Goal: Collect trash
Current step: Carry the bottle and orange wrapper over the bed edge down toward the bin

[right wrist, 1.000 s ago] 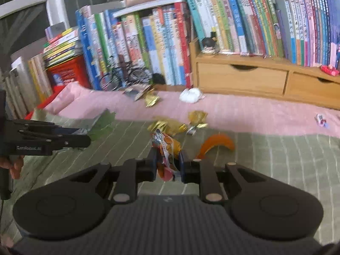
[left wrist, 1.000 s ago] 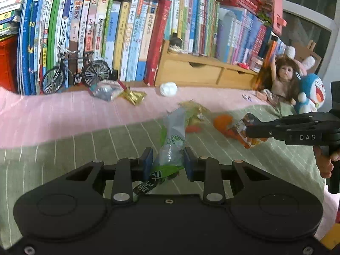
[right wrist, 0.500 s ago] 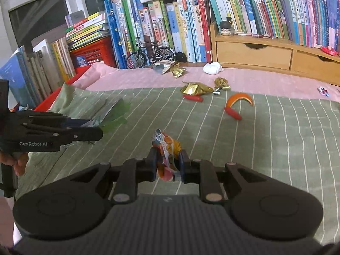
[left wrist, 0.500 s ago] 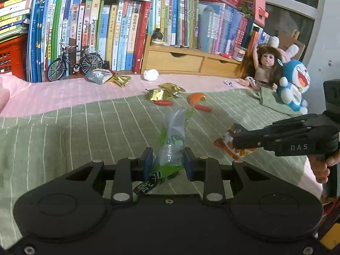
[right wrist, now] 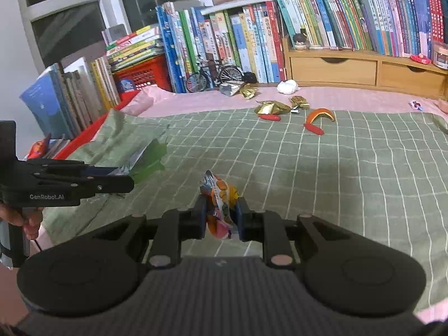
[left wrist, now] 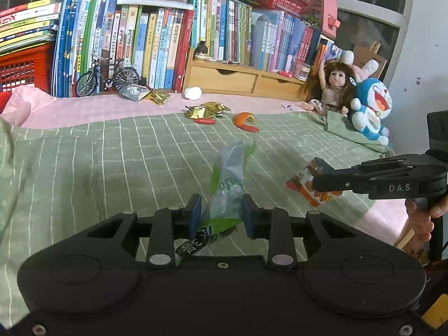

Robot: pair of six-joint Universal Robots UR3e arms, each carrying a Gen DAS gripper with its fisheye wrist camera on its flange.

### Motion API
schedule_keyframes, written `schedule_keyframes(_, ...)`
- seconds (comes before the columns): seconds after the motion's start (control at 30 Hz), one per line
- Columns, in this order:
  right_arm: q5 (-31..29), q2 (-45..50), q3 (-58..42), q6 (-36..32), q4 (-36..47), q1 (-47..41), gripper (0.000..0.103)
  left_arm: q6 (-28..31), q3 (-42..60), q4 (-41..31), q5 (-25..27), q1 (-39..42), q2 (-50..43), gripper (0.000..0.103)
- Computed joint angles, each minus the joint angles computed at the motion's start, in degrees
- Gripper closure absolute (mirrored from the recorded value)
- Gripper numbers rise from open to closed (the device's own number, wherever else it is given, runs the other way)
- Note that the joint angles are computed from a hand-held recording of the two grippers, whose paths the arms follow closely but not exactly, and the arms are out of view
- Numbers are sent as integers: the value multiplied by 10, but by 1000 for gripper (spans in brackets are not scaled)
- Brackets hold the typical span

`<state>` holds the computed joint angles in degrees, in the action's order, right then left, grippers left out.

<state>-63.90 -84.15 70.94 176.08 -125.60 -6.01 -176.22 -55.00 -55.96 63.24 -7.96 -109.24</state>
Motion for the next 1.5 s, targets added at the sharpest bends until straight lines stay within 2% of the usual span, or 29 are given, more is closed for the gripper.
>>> schedule_keyframes(0.1,4,-37,38,0,-9,4,79,0,-69,16,-7,5,50,74)
schedule_keyframes(0.2,11,-72,78,-5,-12,12,79,-4,-135,40,10,-2,95,74)
schedule_keyframes(0.33,28,-118,131,-5,-18,18,79,-7,-234,71,-20,10,164,74)
schedule_keyframes(0.43,44,-159,182,1,-33,16,79,-3,-302,95,-21,12,217,74)
schedule_keyframes(0.7,42,-274,322,18,-64,21,79,-13,-445,92,-64,48,352,74)
schedule_keyframes(1.0,70,-400,414,18,-10,-3,79,36,-521,-22,-128,94,506,74)
schedule_keyframes(1.1,93,-445,434,6,31,-24,79,48,-540,-73,-153,118,559,74)
schedule_keyframes(1.17,105,-471,446,-2,56,-34,79,67,-554,-127,-175,142,605,74)
schedule_keyframes(1.3,68,-478,464,3,56,7,79,103,-589,-262,-242,204,703,74)
schedule_keyframes(1.37,71,-476,468,-3,68,11,79,104,-604,-275,-233,189,713,74)
schedule_keyframes(1.5,44,-478,488,3,70,28,79,41,-652,-199,-171,122,698,74)
